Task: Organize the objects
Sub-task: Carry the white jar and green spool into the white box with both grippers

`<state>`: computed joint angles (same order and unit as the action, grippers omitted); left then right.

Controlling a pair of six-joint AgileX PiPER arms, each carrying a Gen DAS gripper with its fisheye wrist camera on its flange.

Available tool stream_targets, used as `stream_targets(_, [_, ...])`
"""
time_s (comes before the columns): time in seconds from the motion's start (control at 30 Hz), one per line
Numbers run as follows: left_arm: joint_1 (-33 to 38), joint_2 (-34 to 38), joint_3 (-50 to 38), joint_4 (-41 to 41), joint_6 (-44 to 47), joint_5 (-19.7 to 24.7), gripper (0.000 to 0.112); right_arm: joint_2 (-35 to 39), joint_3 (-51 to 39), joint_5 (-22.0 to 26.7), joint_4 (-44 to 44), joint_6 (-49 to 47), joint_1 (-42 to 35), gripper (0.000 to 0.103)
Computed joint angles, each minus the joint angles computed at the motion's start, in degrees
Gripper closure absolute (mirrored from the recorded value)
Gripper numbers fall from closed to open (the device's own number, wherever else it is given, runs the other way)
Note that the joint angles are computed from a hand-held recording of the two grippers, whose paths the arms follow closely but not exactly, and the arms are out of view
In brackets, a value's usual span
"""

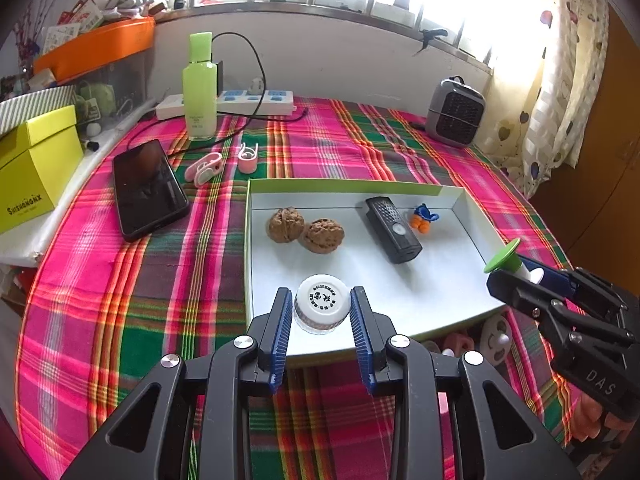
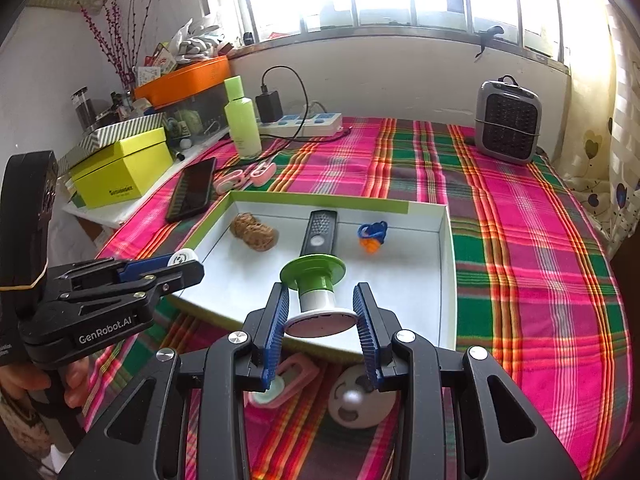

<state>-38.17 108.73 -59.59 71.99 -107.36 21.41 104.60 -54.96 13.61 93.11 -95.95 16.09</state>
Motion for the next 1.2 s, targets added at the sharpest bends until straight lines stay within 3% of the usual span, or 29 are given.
stream_targets(0.37, [2.83,3.75,-4.38,-4.42,6.01,-0.56,0.085,6.51,-9.81,-3.53,-26.19,28.08,-0.58,0.068])
stream_targets(0.63, [4.11,5.67,-6.63,-6.68,9.29,-1.05,0.085,11.69,-16.97,-3.56,-51.91,54.47,-0.69,0.068])
stream_targets(1.1, [4.66,8.90,-10.98,-10.38,14.65,-0.02,0.085,18.07,-25.99,-1.14,-77.88,80.34,-0.43,0.068])
stream_targets(1.2, [4.71,9.47,-11.78,-11.59,16.16,-0.16,0.085,18.89,-27.26,-0.31,-76.68,79.57,-0.60,0.068])
